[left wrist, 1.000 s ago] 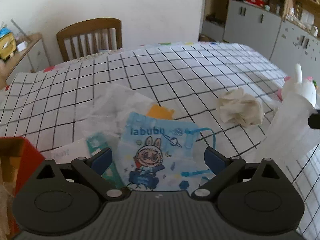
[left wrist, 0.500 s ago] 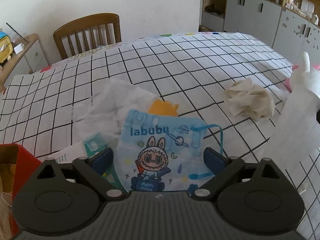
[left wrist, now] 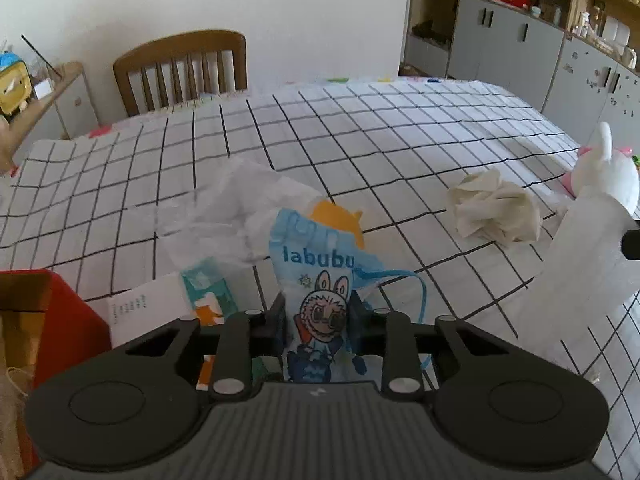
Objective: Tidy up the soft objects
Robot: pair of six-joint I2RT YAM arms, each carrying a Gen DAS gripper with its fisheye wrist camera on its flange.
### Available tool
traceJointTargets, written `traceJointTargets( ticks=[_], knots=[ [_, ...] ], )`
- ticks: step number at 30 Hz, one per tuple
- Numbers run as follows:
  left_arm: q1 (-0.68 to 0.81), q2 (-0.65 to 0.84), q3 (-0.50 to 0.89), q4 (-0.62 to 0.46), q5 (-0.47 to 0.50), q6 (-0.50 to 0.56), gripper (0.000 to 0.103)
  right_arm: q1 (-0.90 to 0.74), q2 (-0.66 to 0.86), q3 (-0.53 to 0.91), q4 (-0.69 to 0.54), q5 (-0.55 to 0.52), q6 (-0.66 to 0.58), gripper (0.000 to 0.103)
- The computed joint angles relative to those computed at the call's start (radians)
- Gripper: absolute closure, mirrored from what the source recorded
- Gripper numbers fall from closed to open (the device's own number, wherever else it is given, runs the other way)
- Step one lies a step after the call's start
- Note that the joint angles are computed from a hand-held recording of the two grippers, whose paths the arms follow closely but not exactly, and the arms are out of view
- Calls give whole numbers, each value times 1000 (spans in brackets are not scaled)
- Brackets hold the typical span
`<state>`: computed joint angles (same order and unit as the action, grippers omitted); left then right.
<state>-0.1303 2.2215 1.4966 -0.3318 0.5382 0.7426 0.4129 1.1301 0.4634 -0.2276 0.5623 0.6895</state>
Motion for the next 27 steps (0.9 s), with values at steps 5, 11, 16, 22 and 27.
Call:
traceJointTargets(
  ticks=[5,11,16,22,27],
  knots=[
    [31,-49,-36,-16,43,17,78,28,-4,10,-17,27,18,93],
    [78,-68,-14,-78,101,5,79,74,-1,39,-46,62,32,93],
    [108,-90,2,-131,149,3,79,111,2,63,-67,85,44,93],
    [137,-104,21,-201,184,41,79,143,14,87,-83,104,60,93],
    [179,-110,41,-276,236,77,79,183,31,100,-97,119,95,93]
  ],
)
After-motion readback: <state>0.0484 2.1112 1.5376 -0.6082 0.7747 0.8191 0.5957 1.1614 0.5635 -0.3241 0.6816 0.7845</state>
